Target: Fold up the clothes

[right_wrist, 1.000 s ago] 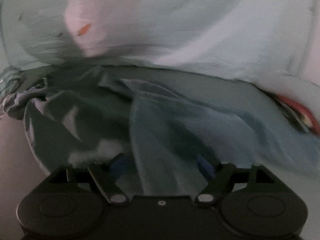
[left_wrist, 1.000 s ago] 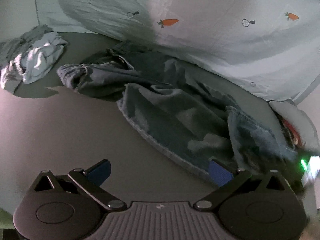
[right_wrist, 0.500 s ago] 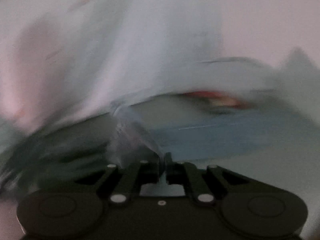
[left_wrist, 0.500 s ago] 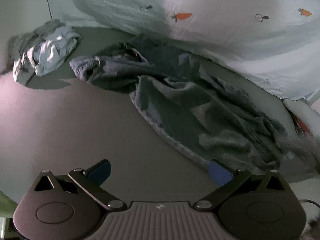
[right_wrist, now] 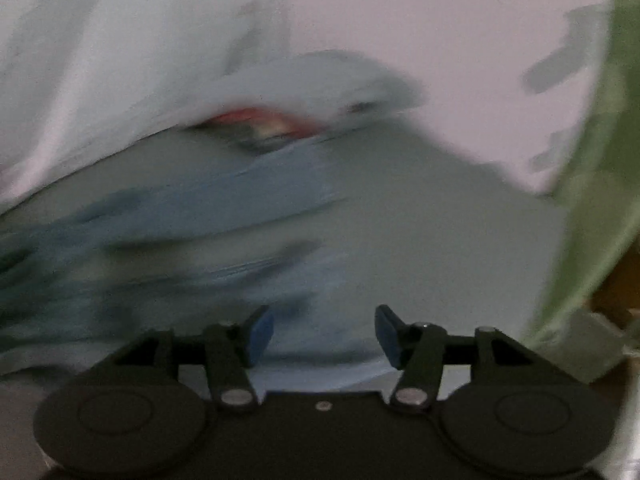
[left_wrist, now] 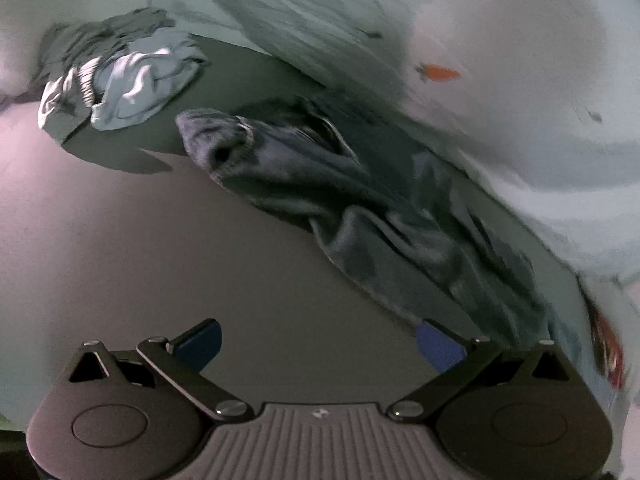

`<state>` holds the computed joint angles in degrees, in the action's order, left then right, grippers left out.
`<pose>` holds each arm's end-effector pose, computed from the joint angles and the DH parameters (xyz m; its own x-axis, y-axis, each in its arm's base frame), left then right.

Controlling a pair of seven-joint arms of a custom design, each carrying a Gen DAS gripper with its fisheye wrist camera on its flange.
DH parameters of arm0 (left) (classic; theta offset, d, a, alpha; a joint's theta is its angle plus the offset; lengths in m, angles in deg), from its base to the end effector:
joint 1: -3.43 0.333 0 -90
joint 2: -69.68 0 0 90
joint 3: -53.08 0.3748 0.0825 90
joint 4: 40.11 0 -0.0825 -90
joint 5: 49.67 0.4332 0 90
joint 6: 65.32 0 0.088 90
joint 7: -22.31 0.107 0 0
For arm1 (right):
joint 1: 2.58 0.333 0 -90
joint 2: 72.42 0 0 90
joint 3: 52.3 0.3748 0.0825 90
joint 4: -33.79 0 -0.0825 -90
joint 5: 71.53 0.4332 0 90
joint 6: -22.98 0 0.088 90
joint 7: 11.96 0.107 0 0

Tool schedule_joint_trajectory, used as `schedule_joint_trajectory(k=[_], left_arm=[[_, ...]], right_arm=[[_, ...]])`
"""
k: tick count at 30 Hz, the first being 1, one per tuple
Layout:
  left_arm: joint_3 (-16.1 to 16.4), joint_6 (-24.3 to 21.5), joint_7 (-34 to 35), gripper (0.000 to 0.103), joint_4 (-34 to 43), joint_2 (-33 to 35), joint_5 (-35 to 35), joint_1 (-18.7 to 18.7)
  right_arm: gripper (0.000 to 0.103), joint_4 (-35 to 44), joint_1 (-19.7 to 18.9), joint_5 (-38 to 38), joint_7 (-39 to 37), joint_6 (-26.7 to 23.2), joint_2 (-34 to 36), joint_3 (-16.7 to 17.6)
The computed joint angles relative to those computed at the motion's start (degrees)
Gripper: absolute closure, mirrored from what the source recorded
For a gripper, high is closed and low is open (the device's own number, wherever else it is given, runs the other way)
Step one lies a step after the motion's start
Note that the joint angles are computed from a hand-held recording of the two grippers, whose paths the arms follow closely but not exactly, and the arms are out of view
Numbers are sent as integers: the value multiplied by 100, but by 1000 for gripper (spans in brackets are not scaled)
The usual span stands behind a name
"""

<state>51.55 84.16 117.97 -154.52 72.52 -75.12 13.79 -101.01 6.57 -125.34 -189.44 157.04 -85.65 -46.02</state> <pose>0.6452 0.1099 0.5328 0.2583 -0.9057 0.3361 -0.7704 -0.4030 -0.4941 0.5035 0.1281 0.4798 -0.6744 -0.7382 0.0106 -0.5302 0.4743 -0.7028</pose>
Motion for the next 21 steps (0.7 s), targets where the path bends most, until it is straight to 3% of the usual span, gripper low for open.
schedule_joint_trajectory(k=[3, 6, 9, 13, 17, 21], left_arm=[[85, -220, 3, 1, 518, 454, -270, 170], [86, -550, -81, 1, 1282, 1128, -801, 484], [10, -586, -301, 1, 2108, 1906, -1116, 776], [-72, -687, -457, 1, 3328, 2939, -678, 939], [-365, -1113, -251, 1, 4551, 3812, -400, 1129], [-430, -1324, -420, 1, 5315, 4343, -92, 1056]], right_arm=[[38, 621, 248, 136, -321, 697, 669, 66], [26, 1300, 540, 186, -609, 839, 1261, 107], [26, 1826, 805, 597, -905, 785, 1705, 38], [26, 2360, 1089, 1192, -1040, 258, 2135, -97], [25, 2436, 1239, 1455, -384, -251, 2227, -264], [22, 1994, 1222, 1514, 1394, -469, 1927, -405]])
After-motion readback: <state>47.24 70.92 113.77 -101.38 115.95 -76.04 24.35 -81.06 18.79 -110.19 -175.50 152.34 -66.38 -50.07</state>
